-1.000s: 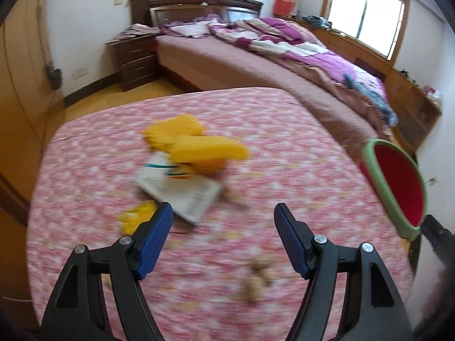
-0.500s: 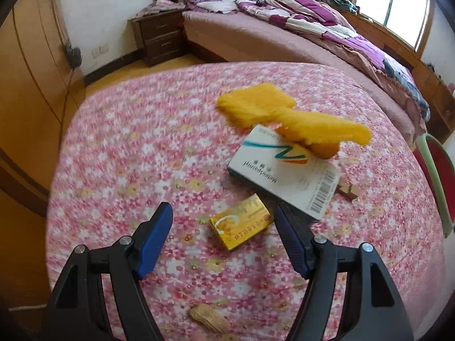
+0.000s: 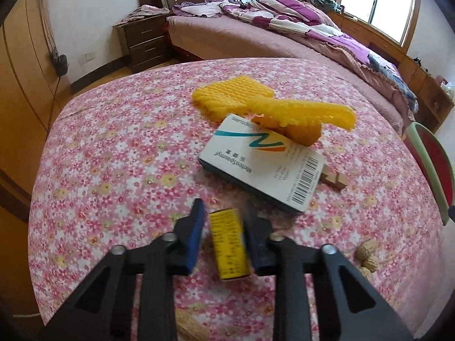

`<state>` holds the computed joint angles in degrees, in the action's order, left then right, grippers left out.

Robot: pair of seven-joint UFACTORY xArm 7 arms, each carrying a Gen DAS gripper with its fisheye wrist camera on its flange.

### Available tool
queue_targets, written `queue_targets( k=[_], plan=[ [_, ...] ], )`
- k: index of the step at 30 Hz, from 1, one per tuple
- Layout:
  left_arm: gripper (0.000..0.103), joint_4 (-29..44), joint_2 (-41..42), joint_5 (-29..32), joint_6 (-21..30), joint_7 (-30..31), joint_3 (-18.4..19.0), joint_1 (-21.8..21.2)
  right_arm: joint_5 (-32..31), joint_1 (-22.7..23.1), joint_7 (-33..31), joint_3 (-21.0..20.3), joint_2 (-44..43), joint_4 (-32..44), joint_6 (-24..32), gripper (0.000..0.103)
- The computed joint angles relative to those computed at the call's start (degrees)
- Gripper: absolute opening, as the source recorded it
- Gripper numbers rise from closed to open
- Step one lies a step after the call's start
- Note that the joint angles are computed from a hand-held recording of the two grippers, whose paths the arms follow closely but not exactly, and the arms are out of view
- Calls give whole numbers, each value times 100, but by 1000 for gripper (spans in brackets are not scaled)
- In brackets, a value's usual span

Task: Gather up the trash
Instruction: 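Grasp the small yellow box with the left tool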

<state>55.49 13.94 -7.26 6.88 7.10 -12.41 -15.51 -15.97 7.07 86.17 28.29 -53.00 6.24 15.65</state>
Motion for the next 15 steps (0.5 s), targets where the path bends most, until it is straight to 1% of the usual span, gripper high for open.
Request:
queue_targets(
  k=[1,2,5,7,10,11,12,14,15],
  plan=[
    [20,-39,-35,-63,4,36,-53,48,-26,-41,-28,8,87,46,-60,58],
    [16,-78,-76,-180,25,91,-133,121,-56,-103,-74,9,217,111,-148,58],
    [15,-287,-236,-943,-74,606,-588,542,-129,-261,-277,-2,609,320,-404,58],
    [15,-449,-406,-1439,-152,933,-753,705,-187,-384,-458,34,903,502,-581,58],
    [15,-618,-666,-1874,-213,1142,-648,671,-256,-609,-720,143,1444,858,-866,58],
    [15,-705,-771,-1939,-262,1138,-559,620,-295,-731,-799,232,1654,1004,-975,58],
    [15,-794,-865,-1869,-319,1011,-404,528,-328,-846,-866,327,1827,1139,-1037,58],
    [15,-948,-987,-1543,-465,587,-70,328,-444,-1114,-1023,554,2263,1474,-1167,58],
    [15,-983,-1005,-1477,-533,473,21,292,-510,-1207,-1139,624,2517,1653,-1214,58]
  ],
)
